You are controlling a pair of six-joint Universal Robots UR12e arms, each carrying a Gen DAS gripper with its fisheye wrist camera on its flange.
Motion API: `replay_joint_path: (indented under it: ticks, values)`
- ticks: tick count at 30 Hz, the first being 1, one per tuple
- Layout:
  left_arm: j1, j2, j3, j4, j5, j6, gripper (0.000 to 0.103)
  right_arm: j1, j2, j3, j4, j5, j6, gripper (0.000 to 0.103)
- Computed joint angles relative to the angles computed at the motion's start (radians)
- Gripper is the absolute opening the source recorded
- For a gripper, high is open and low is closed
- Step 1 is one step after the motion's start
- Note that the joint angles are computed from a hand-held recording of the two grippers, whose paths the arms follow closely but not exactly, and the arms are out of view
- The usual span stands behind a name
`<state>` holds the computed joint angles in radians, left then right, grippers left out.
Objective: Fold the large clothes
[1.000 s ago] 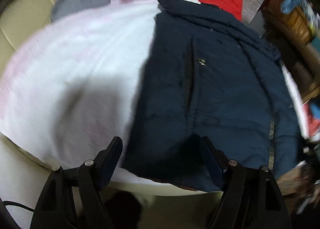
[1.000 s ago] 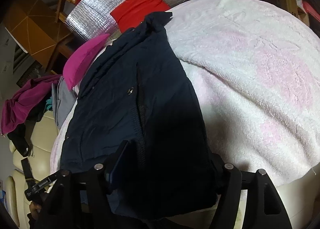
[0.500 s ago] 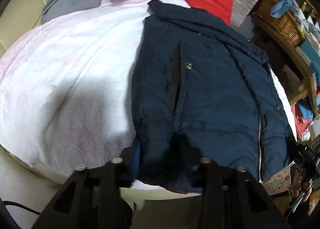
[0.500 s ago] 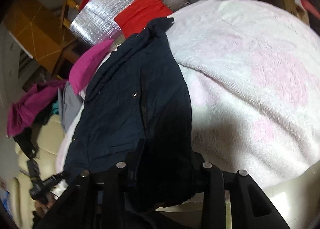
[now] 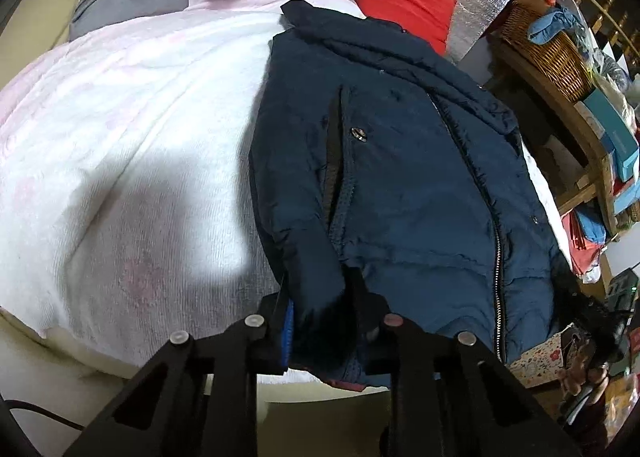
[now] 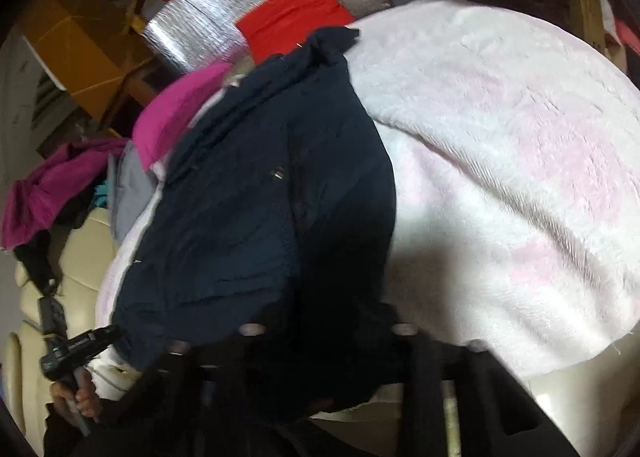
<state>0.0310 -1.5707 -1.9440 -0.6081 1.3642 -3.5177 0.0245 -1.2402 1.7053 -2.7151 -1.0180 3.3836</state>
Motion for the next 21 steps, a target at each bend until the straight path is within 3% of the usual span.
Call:
replay_joint_path:
  ticks: [2,5,6,8,10,12,14,16,18,21]
  values:
    - [0.004,-0.008,0.009,-0.026,-0.005,-0.022,0.032,-0.001,0.000,0.002,-0.029,0.015,0.016,0.021]
    - [0.015,-0.011,0.006,-0.024,-0.032,-0.051,0.039,0.007,0.002,-0.011,0.009,-0.001,0.003,0.024]
    - [0.018,-0.010,0.004,-0.022,-0.039,-0.054,0.038,0.008,0.004,-0.013,0.026,-0.002,0.010,0.025]
    - [0.025,-0.010,0.000,-0.011,-0.059,-0.065,0.033,0.005,0.011,-0.019,0.047,0.008,0.031,0.039]
    - [0.029,-0.009,-0.005,0.004,-0.076,-0.065,0.025,0.001,0.021,-0.020,0.050,0.041,0.056,0.046]
    - [0.025,-0.007,-0.008,0.023,-0.067,-0.053,0.021,0.004,0.025,-0.019,0.030,0.041,0.067,0.047]
    - [0.019,-0.004,-0.011,0.044,-0.052,-0.041,0.021,0.013,0.021,-0.015,0.007,0.015,0.034,0.022]
    - [0.020,-0.005,-0.010,0.054,-0.057,-0.043,0.021,0.019,0.014,-0.012,-0.014,-0.002,0.000,0.021]
    - [0.022,-0.012,-0.001,0.016,-0.061,-0.056,0.026,0.013,0.012,-0.004,-0.053,0.017,0.021,0.021]
    - [0.026,-0.016,0.003,-0.004,-0.068,-0.080,0.030,0.009,0.017,-0.014,-0.007,0.025,0.041,0.024]
